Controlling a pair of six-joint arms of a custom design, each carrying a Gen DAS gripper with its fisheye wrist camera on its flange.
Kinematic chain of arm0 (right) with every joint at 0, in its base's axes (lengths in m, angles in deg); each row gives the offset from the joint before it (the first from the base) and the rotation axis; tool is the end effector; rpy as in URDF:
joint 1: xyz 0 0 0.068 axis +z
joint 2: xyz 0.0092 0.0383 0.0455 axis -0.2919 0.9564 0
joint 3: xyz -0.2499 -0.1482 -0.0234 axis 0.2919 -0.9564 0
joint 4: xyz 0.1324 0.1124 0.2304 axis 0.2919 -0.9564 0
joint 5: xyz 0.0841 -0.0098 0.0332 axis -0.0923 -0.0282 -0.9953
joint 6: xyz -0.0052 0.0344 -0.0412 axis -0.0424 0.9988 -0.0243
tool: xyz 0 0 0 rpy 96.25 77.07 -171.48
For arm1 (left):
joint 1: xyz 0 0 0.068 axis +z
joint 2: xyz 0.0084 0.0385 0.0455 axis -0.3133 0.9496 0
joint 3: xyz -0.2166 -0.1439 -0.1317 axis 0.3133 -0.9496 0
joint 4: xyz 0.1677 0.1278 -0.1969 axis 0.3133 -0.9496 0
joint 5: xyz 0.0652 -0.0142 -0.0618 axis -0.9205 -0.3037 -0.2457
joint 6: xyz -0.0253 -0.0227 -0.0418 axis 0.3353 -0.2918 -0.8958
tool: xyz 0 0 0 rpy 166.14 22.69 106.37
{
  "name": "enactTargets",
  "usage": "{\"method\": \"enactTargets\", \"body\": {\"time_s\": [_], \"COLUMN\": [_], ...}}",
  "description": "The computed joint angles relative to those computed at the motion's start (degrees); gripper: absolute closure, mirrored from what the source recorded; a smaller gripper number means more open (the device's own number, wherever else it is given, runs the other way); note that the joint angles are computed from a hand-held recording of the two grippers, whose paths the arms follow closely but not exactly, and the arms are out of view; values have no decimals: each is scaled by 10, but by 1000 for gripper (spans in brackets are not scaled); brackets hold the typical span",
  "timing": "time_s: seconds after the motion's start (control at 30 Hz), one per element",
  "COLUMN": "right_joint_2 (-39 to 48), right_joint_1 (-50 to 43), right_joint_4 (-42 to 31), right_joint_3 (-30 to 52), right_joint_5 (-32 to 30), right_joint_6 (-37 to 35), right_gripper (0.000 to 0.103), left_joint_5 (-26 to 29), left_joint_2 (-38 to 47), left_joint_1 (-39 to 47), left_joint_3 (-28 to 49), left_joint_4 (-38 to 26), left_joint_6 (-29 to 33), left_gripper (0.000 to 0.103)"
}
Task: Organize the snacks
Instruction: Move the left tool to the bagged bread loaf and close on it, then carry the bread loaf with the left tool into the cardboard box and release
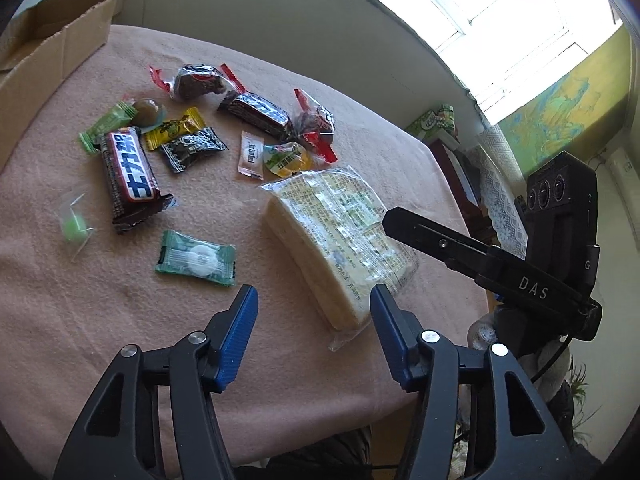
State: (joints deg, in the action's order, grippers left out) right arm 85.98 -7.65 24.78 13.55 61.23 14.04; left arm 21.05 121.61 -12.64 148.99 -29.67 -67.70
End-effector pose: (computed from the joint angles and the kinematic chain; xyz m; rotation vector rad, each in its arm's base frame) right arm 0.3042 0.0588 0.2241 0.1655 2.5331 0.5282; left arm 0.3284 0.0077 0.2153 0.4041 2.5933 -0.9659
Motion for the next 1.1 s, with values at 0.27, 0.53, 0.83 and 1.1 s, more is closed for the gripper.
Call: {"method": "enactTargets", "body": {"time_s": [0.27,0.53,0.83,1.1], "right_joint_2": [38,68,71,55], "right_joint_1": [-11,-21,-16,15], "right_joint_4": [-10,-37,-53,-68], "right_joint_3": [18,40,50,60], "right_joint_5": [-46,-61,-63,-39], "right_joint_6": [-10,-33,-28,-12], "right_gripper": [39,47,48,48], "left_joint_5": [-6,-17,-37,-33], "left_joint_2": [19,33,20,-9], "left_joint_1": [-33,-72,-89,-65], "left_joint_3": [11,20,15,-4], "left_joint_4": [6,31,54,58], "left_joint_6": [-22,-44,-41,-24], "left_gripper": [46,54,54,54]}}
